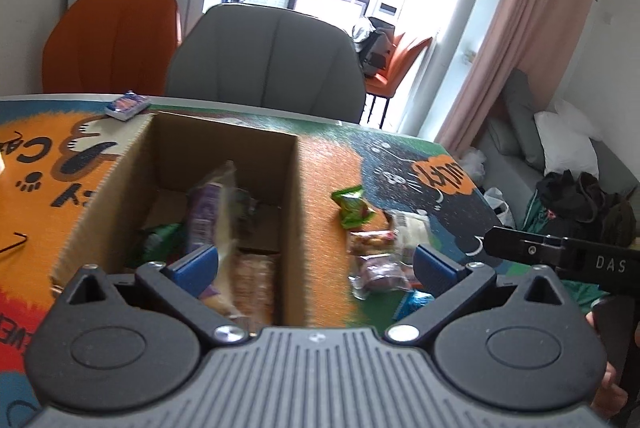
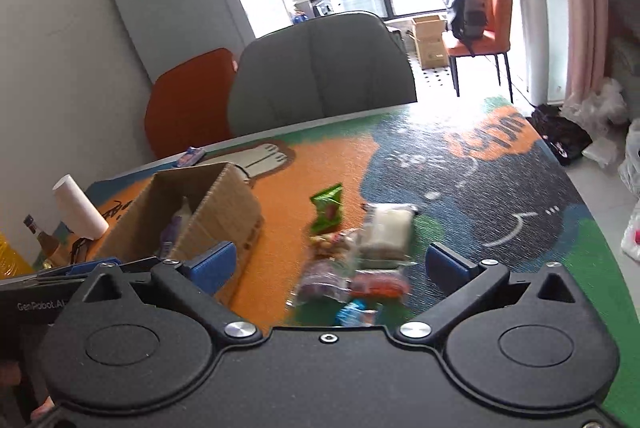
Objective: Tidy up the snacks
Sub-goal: 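Move both tools back over the remaining snacks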
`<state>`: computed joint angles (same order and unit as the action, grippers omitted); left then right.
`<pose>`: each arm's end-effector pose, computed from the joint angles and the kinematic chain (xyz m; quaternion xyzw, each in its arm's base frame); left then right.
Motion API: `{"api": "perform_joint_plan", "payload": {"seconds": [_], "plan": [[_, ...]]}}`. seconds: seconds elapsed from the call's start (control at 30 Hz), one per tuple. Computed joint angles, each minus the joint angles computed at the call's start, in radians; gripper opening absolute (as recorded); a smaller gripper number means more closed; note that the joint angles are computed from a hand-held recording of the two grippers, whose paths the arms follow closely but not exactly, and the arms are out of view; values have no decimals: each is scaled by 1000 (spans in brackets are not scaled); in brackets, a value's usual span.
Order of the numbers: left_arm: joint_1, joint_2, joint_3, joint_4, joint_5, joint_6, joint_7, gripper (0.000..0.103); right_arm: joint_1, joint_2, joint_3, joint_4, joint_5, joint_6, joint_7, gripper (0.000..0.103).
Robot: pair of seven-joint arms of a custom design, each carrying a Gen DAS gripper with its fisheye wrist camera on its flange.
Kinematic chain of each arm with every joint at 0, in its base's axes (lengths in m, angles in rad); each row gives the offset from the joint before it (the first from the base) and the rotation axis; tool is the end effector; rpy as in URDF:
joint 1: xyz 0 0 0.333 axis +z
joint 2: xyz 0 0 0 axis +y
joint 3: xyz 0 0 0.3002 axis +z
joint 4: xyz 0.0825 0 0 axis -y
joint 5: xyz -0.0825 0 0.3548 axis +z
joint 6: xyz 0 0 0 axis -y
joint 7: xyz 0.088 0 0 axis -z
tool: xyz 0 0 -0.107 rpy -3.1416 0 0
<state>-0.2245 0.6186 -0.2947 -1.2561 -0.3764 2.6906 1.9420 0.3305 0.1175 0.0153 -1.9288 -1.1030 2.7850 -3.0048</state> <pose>0.6780 -0.2959 0.5017 -0.4599 0.7686 -0.4335 0.0990 0.5473 0.2396 0.4906 -0.4723 0.7495 -0.2635 0.3819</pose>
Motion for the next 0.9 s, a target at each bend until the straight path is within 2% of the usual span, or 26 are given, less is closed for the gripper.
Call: {"api": "perform_joint_plan", "payload": {"seconds": [0.23,0.4,0.47,0.6,0.8,0.9], "plan": [[-27,-6,-10,-15,13,2,12,103,-29,-40,-6,-75,-41,44,50,102],[-44,-7,-18,-29,16,25,26,102,-56,-52,-6,-113,-48,84,71,92],[-70,2,6,-13,46,15,2,101,-66,-55,-8,-126,-50,102,81,88],[-79,26,-2,15,52,6,-1,100,-86,-57,-15,-152,-50,154,92,80],[-116,89,9,110,88,-56,-29,87,-115,-40,-36,-182,-23,250,93,72],[-149,134,34,178,126,-94,-67,81,-124,-28,-49,-191,2,294,73,69]]}}
